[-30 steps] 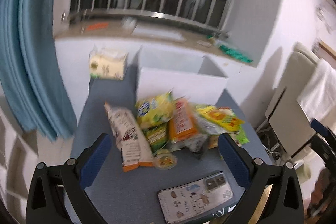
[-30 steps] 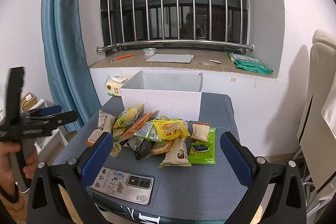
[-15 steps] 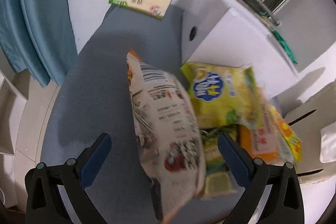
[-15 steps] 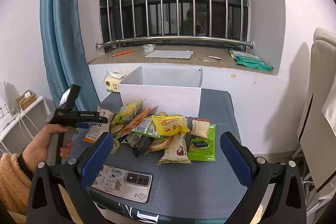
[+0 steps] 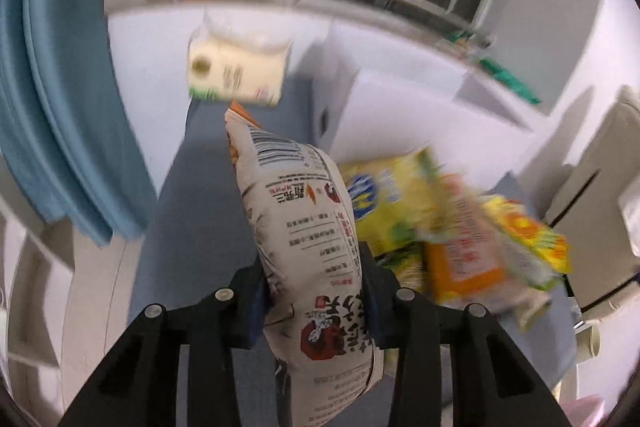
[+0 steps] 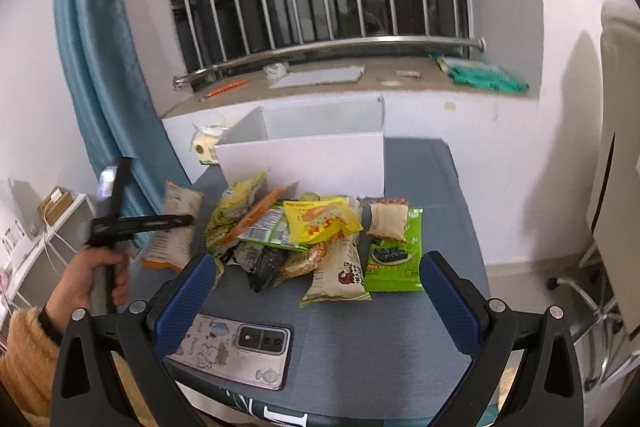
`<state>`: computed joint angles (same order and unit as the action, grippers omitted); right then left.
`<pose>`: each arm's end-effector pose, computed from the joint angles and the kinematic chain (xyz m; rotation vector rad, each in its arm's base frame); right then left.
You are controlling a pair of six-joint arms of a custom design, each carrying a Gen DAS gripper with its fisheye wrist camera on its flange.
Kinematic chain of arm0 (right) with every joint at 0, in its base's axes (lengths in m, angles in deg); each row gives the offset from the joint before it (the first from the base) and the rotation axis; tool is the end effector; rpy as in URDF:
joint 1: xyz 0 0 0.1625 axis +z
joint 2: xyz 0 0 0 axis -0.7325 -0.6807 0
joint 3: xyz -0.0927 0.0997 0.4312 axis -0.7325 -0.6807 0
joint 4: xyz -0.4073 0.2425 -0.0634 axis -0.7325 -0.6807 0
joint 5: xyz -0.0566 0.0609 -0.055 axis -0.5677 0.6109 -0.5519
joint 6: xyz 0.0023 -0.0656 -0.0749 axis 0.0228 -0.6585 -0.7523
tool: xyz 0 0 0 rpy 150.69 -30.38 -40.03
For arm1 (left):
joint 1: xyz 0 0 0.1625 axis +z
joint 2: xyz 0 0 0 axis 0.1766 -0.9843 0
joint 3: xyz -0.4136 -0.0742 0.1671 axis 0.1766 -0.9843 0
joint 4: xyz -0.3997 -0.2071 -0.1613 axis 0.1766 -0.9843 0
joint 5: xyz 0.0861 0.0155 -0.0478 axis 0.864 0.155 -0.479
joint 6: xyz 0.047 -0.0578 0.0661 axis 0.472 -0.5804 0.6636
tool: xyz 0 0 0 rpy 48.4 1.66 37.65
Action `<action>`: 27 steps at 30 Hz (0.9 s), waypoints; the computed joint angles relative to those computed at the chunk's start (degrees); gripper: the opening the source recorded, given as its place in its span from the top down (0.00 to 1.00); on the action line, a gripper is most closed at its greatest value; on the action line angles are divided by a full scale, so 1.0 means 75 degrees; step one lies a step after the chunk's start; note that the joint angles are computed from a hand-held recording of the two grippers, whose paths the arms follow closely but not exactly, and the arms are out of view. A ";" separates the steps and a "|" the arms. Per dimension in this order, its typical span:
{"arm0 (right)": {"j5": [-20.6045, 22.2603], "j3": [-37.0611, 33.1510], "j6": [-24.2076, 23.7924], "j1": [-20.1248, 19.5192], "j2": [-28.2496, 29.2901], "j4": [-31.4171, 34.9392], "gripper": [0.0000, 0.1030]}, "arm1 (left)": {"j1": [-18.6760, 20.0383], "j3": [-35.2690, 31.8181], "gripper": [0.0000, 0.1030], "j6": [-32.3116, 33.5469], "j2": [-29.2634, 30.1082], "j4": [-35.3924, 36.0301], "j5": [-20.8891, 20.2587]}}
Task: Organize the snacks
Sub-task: 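Drop the white chip bag into the box while the right gripper drops a yellow bag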
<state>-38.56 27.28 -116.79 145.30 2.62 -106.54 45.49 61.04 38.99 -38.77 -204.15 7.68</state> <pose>0.2036 -0.6350 0.3027 0.8192 -2.4777 0.9404 -0.2114 -0.6780 0.2375 0.1440 2.3886 -1.0257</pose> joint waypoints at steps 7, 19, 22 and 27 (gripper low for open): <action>0.0251 -0.1310 0.0842 -0.0329 0.1066 0.1147 0.00 | -0.0877 0.0610 0.58 0.1132 -0.0437 -0.1417 0.0113; 0.1174 -0.2692 0.3019 -0.0834 0.2267 0.2613 0.55 | -0.0964 0.0882 0.58 0.1585 -0.0681 -0.1860 -0.0161; 0.1469 -0.2511 0.2908 -0.0894 0.2131 0.2326 0.69 | -0.0925 0.0946 0.58 0.1575 -0.0687 -0.1890 -0.0212; 0.1454 -0.2281 0.2551 -0.0814 0.1825 0.1896 0.72 | -0.0862 0.0875 0.58 0.1635 -0.0600 -0.2011 -0.0396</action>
<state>-27.66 10.16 -97.66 139.20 16.31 -92.32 39.02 67.60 51.26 -43.27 -219.23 4.71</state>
